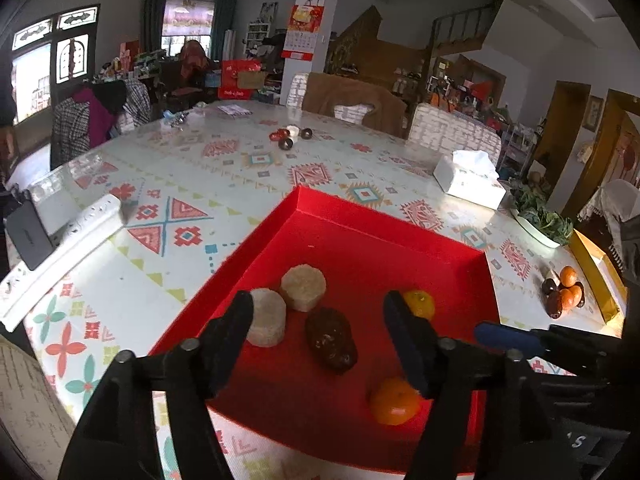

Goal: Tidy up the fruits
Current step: 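Carry the date and rice cake over the red tray and open both tools, then move both tools back toward the fruit cluster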

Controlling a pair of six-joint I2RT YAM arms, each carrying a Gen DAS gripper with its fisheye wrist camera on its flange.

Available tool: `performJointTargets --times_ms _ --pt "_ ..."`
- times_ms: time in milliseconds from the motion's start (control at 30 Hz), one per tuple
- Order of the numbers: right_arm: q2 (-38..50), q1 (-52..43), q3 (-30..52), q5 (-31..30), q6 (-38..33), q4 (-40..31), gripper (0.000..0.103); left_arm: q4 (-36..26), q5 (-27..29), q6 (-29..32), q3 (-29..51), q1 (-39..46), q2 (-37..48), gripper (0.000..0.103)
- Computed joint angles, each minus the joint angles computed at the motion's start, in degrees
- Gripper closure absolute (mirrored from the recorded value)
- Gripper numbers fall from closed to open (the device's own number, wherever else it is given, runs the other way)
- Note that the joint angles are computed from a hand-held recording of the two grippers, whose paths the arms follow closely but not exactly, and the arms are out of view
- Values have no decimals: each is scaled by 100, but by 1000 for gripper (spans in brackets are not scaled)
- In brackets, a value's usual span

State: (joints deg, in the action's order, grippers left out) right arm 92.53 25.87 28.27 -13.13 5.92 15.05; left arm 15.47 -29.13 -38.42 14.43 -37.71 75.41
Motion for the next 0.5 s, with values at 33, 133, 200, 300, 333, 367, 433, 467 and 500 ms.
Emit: performJointTargets --times_ms 33,133,200,300,333,367,433,467,500 --pt "-95 -56 -59 -36 -7 -4 57 -147 -107 -46 45 -78 -61 31" --pt "-424 -273 -256 -128 -39 -57 55 -729 -573 -239 286 -455 -143 24" --pt "-591 -410 -376 -176 -70 -69 53 -1071 -916 -389 457 -730 -108 20" --pt "-841 -664 -572 -299 -141 -117 53 -1567 -1360 -614 710 -1185 -94 16" --pt "-914 -740 -629 -336 -166 -133 53 -1673 -1420 -658 770 -1292 -97 16" --pt "-1017 -851 -713 -394 -206 -151 53 -1795 -1503 -726 842 -1416 -85 16" --pt "-1169 -1011 -826 -473 -270 -193 53 -2067 -1665 -858 1018 -1652 -17 16" --pt "-1260 -1115 -889 -528 -314 -225 53 -2212 -1726 -906 1127 -1780 36 16" --pt "-1361 -1236 -959 -589 -361 -262 53 -2332 -1790 -972 1212 -1879 87 16"
